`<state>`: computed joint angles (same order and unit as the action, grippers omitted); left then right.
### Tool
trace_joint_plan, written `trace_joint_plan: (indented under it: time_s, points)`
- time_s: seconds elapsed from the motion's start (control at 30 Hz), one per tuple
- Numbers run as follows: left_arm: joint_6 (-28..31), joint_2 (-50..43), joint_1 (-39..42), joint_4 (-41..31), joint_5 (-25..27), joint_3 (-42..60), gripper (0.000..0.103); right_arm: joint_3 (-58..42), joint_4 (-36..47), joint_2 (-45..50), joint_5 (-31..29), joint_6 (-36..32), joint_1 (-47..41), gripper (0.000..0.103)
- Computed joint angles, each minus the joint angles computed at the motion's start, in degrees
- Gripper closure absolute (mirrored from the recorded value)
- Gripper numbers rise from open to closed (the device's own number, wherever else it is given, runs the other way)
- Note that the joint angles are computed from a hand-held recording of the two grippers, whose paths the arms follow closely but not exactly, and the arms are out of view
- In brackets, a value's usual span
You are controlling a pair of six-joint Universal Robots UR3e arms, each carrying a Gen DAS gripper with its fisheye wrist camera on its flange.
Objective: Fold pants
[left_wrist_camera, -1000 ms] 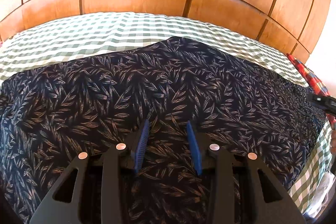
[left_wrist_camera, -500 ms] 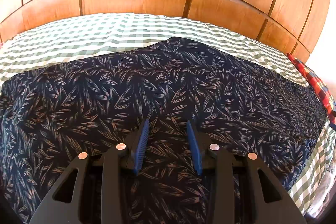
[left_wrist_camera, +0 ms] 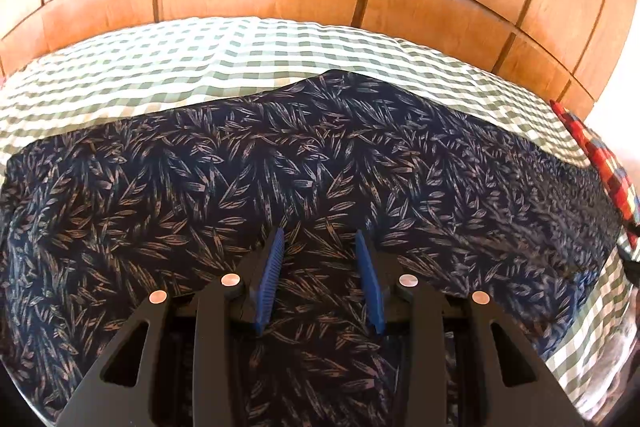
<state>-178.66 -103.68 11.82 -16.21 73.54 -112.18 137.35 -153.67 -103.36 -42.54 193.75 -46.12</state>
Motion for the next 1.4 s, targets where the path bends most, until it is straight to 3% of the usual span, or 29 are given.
trace_joint_plan:
  time_s: [0.23,0.33,0.37,0.47,0.63,0.8,1.0,1.2,1.4]
  points:
    - [-2.5,2.8,-0.6,-2.0,-0.5,0.6,0.067,-5.4,-13.5,13.1,-3.3,5.9,4.3,0.05]
    - [-2.5,3.7,-0.9,-3.1,-1.5,0.6,0.067,-10.0,-15.0,17.9,-7.5,6.7,7.3,0.07]
    - [-2.3,4.2,-1.0,-3.7,-1.7,0.5,0.067,-11.3,-14.7,19.0,-8.7,6.8,7.8,0.082]
    - [-2.5,5.6,-0.3,-6.9,-3.8,0.3,0.067,-11.6,-12.0,18.2,-6.0,4.6,6.0,0.093]
    - [-1.4,8.4,4.1,-14.4,-13.5,-0.7,0.067,-14.6,-10.0,15.7,-2.5,3.0,7.5,0.094]
    - [1.3,12.9,8.7,-19.2,-22.8,-3.8,0.067,-21.8,-9.2,17.5,-2.7,3.8,15.4,0.094]
    - [2.6,14.8,9.7,-23.2,-27.2,-3.9,0.067,-34.6,-8.0,23.7,-6.6,3.9,31.0,0.094]
    - [4.6,15.4,13.3,-28.5,-38.3,-3.8,0.067,-49.9,-6.6,35.8,-9.7,4.3,48.0,0.094]
    - [5.6,12.3,14.7,-34.6,-44.6,-1.3,0.067,-61.5,1.0,46.8,-16.3,-3.1,62.7,0.094]
